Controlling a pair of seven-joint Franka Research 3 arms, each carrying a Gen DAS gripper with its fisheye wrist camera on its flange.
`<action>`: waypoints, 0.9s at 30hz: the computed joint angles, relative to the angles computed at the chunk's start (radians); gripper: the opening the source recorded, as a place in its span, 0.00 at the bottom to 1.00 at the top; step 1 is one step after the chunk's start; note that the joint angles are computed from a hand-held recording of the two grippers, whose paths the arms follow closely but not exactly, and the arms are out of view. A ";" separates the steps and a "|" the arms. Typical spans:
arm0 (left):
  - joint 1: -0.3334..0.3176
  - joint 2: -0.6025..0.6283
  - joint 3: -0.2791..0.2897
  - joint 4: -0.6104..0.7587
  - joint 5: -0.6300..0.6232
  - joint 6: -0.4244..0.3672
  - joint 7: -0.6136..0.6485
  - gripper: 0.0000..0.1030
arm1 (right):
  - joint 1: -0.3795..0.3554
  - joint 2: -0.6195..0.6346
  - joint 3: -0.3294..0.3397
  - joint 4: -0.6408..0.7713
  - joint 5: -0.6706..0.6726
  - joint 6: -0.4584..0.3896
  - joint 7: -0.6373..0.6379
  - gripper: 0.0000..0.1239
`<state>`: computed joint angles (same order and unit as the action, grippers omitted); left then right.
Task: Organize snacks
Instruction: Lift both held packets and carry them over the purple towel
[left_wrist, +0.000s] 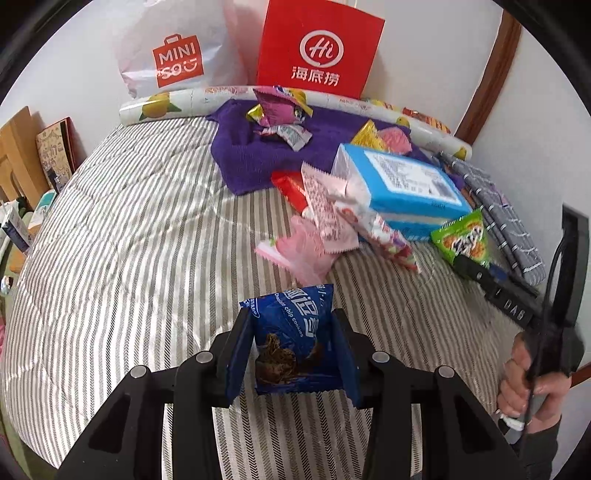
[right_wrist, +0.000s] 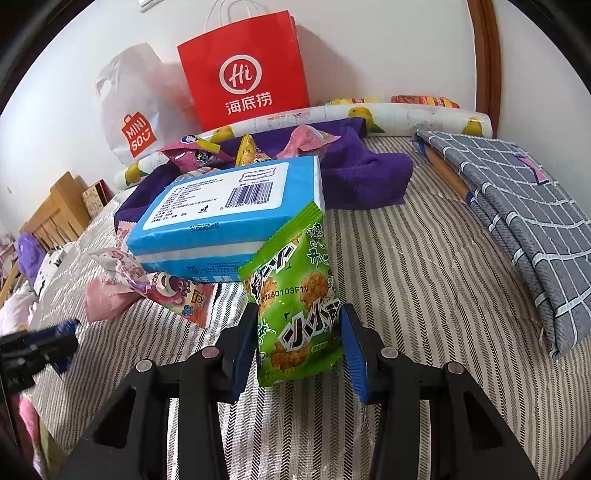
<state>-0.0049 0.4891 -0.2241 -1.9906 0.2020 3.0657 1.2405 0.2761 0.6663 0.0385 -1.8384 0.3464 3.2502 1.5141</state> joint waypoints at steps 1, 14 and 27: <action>0.007 -0.004 -0.006 0.003 -0.001 0.000 0.006 0.39 | 0.022 -0.003 -0.023 -0.003 0.003 -0.002 0.005 0.35; 0.020 0.020 -0.036 0.119 -0.006 -0.043 0.076 0.39 | -0.034 -0.140 0.047 -0.143 -0.002 0.049 -0.038 0.34; 0.027 0.134 -0.082 0.373 -0.101 -0.123 0.221 0.39 | 0.099 -0.127 -0.106 0.054 -0.031 -0.022 -0.036 0.34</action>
<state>0.0222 0.6234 -0.3064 -1.6179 0.1012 2.9424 1.4620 0.3748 0.5391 -0.0673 -1.7842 0.3153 3.2282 1.4784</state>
